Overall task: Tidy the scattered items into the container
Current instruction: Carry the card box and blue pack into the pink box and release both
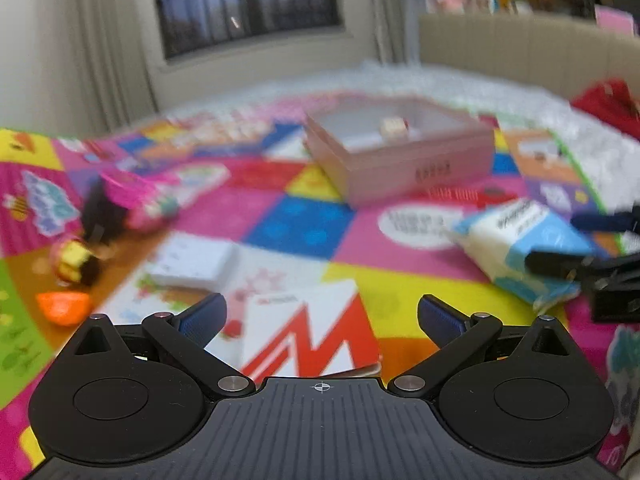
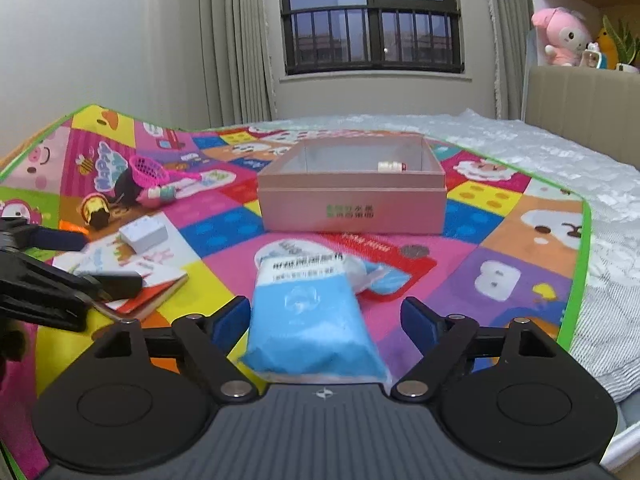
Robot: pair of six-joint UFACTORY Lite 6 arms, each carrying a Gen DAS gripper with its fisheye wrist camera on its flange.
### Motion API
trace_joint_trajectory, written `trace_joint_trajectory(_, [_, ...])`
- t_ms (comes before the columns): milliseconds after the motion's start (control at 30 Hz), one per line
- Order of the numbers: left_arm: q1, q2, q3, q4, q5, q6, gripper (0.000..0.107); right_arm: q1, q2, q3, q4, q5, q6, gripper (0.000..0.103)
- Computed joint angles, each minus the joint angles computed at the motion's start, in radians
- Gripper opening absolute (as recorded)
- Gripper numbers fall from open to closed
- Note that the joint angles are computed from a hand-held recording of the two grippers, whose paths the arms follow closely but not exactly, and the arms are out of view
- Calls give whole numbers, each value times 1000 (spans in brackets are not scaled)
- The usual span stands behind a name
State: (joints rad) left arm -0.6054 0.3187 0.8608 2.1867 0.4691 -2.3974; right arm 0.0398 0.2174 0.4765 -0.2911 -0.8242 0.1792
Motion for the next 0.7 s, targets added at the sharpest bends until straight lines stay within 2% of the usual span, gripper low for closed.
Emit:
trace_joint_trajectory(100, [15,110,98,-68,-42,86,103,-12,-25,-9,-16,-5,5,83])
trace_joint_trajectory(267, [39,119,82,41,-39,-50,103,-55,-47,-14,-86,5,31,87])
trace_joint_trajectory(500, [86,85,20,144,-35,-186,103,-43,-6,81,-183,104,128,87])
trace_joint_trajectory(567, [99,76,7,191,-37,-229,99,-22,19,126,-204,150,158,87])
trace_joint_trajectory(633, [113,65,-2,249,-47,-280,87,6,46,166,-197,186,156,87])
trace_joint_trajectory(700, [118,64,3,252,-51,-278,87,32,74,206,-180,224,139,87])
